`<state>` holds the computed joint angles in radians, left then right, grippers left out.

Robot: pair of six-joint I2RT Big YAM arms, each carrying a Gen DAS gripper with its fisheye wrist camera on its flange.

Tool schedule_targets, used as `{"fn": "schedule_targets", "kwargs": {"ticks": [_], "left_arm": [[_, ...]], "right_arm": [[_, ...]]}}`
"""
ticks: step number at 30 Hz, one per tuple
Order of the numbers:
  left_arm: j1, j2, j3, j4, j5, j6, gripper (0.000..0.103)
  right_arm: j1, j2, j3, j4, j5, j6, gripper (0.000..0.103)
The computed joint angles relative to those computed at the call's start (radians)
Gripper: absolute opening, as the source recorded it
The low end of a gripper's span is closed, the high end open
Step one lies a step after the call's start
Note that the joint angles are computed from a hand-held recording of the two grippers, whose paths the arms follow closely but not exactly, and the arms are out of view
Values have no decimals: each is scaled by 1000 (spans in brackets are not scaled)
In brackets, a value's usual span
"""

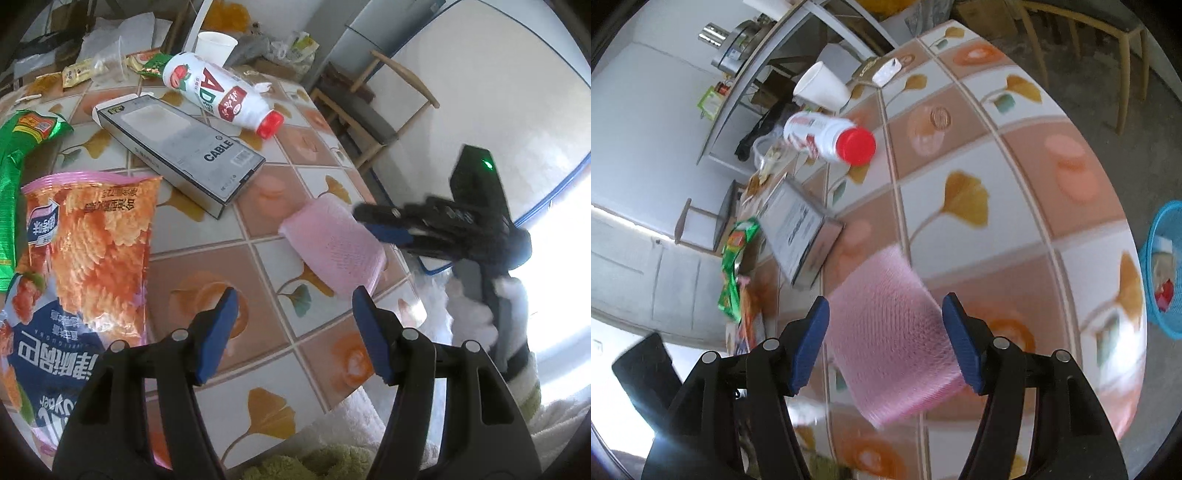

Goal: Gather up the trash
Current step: 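Hold the pink scrubber up with the right tool while the left tool moves over the white CABLE box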

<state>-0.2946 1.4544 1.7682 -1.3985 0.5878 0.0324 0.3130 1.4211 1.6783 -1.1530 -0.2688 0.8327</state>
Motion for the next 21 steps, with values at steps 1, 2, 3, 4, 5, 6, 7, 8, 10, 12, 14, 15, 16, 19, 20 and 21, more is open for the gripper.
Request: {"fn": "schedule_targets", "kwargs": {"ticks": [1, 2, 3, 4, 5, 6, 7, 8, 10, 12, 14, 15, 16, 19, 20, 21], "left_arm": [[1, -1, -2, 0, -1, -4, 60], [1, 1, -1, 1, -2, -7, 60], [2, 2, 0, 1, -4, -8, 60], [4, 3, 0, 1, -7, -9, 60], [7, 7, 3, 1, -9, -14, 60], [10, 9, 6, -1, -9, -18, 60], [13, 12, 11, -4, -8, -22, 60], [18, 14, 17, -5, -8, -29, 60], [27, 19, 33, -5, -9, -35, 60], [34, 34, 66, -5, -14, -58, 60], [40, 62, 120, -8, -26, -94, 63], [42, 82, 153, -18, -36, -113, 65], [43, 105, 192, -34, -55, -136, 68], [52, 200, 335, -77, -75, -240, 72], [53, 250, 405, -98, -86, -290, 75], [51, 277, 445, -115, -104, -310, 75]], "right_arm": [[7, -6, -4, -1, -2, -12, 62], [13, -8, 0, -8, 4, -26, 64], [24, -3, 14, -27, 27, -51, 66], [31, 4, 30, -44, 46, -69, 68], [39, 14, 48, -66, 69, -91, 69], [45, 25, 65, -84, 87, -110, 70], [53, 39, 83, -102, 101, -128, 70], [56, 53, 99, -114, 108, -139, 71], [71, 86, 139, -149, 140, -169, 71], [87, 109, 170, -177, 176, -194, 71], [101, 126, 196, -199, 203, -212, 71], [108, 134, 207, -208, 217, -220, 71], [113, 139, 216, -216, 231, -224, 71], [123, 146, 230, -224, 257, -227, 71], [124, 147, 233, -227, 260, -226, 71], [126, 149, 235, -230, 265, -225, 71]]}}
